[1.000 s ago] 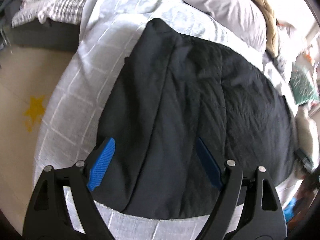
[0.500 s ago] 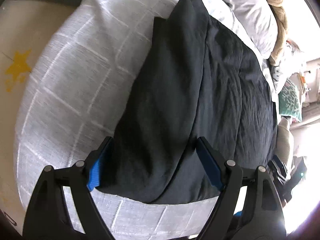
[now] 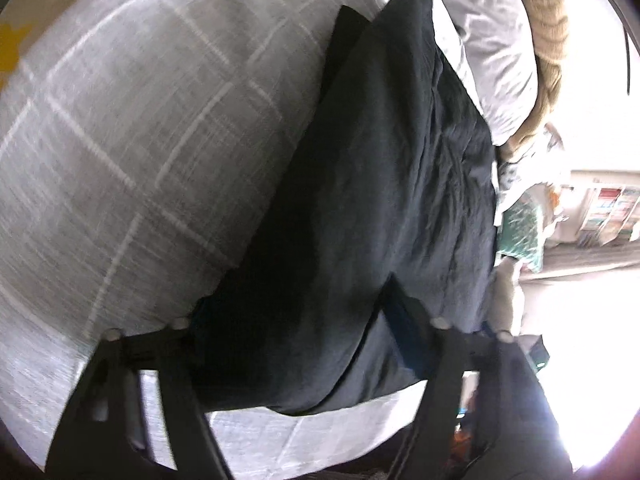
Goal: Fold large clothes
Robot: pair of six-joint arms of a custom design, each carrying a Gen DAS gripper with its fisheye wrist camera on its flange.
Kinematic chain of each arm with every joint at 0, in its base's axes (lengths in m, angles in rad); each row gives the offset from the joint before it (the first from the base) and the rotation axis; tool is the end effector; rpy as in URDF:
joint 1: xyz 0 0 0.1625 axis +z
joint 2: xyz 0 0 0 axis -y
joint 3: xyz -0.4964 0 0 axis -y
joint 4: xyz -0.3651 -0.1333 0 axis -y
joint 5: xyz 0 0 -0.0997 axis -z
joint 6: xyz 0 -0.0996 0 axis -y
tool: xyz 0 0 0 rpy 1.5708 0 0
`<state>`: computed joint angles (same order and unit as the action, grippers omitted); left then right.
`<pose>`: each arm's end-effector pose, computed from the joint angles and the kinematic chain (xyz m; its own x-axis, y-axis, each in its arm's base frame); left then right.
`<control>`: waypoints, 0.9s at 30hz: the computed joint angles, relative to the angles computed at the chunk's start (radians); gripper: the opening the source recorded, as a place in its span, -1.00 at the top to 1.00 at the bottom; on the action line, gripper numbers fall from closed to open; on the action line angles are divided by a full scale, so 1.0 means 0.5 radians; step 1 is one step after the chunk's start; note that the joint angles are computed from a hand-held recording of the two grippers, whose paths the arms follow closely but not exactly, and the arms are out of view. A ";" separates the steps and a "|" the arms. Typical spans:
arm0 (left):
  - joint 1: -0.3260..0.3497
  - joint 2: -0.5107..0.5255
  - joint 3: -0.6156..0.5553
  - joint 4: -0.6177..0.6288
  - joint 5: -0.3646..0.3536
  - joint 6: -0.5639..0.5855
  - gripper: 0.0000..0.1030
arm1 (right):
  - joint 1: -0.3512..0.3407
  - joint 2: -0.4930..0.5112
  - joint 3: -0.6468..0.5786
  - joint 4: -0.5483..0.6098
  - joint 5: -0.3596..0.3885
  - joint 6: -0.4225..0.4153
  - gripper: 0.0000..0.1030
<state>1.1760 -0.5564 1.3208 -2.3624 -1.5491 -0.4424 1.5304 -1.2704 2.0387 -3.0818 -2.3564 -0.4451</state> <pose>-0.1778 -0.7790 0.0752 -0.9988 -0.0480 -0.0080 -0.0477 0.9983 -0.0339 0.0414 -0.5326 0.3985 -0.6329 0.1402 0.7614 -0.2690 0.8824 -0.3861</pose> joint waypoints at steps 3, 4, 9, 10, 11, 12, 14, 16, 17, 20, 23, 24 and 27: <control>-0.015 -0.023 0.071 -0.112 0.019 -0.047 0.12 | 0.010 0.013 0.000 -0.009 0.008 -0.016 -0.64; -0.041 -0.032 0.092 -0.137 0.079 -0.058 0.16 | 0.011 0.015 -0.003 -0.009 0.015 -0.025 -0.64; -0.171 -0.088 0.202 -0.352 0.242 -0.013 0.38 | 0.014 0.006 -0.004 -0.005 0.127 -0.011 -0.64; -0.196 -0.105 0.226 -0.414 0.243 0.012 0.39 | 0.003 -0.017 -0.001 0.026 0.216 0.026 -0.64; -0.211 -0.118 0.245 -0.464 0.229 0.031 0.40 | -0.010 -0.041 -0.004 0.078 0.305 0.068 -0.63; -0.228 -0.130 0.263 -0.516 0.207 0.062 0.40 | -0.026 -0.068 -0.012 0.154 0.410 0.117 -0.63; -0.268 -0.142 0.283 -0.609 0.175 0.154 0.41 | -0.051 -0.096 -0.015 0.231 0.571 0.175 -0.48; -0.311 -0.150 0.296 -0.691 0.123 0.221 0.41 | -0.077 -0.109 -0.029 0.323 0.700 0.212 -0.28; -0.331 -0.144 0.294 -0.731 0.087 0.243 0.42 | -0.091 -0.107 -0.039 0.368 0.749 0.227 -0.17; -0.395 -0.126 0.287 -0.815 0.017 0.304 0.43 | -0.117 -0.072 -0.069 0.470 0.791 0.268 0.04; -0.436 -0.121 0.289 -0.876 -0.068 0.366 0.45 | -0.132 -0.024 -0.096 0.497 0.805 0.293 0.04; -0.455 -0.110 0.281 -0.891 -0.091 0.385 0.45 | -0.138 -0.016 -0.097 0.492 0.820 0.306 0.04; -0.511 -0.063 0.243 -0.910 -0.183 0.449 0.46 | -0.176 0.024 -0.115 0.492 0.867 0.374 0.04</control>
<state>0.9207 -0.5879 1.4421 -2.8174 -1.6407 -0.2178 1.4424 -1.2584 1.9811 -2.8357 -1.9228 -0.2584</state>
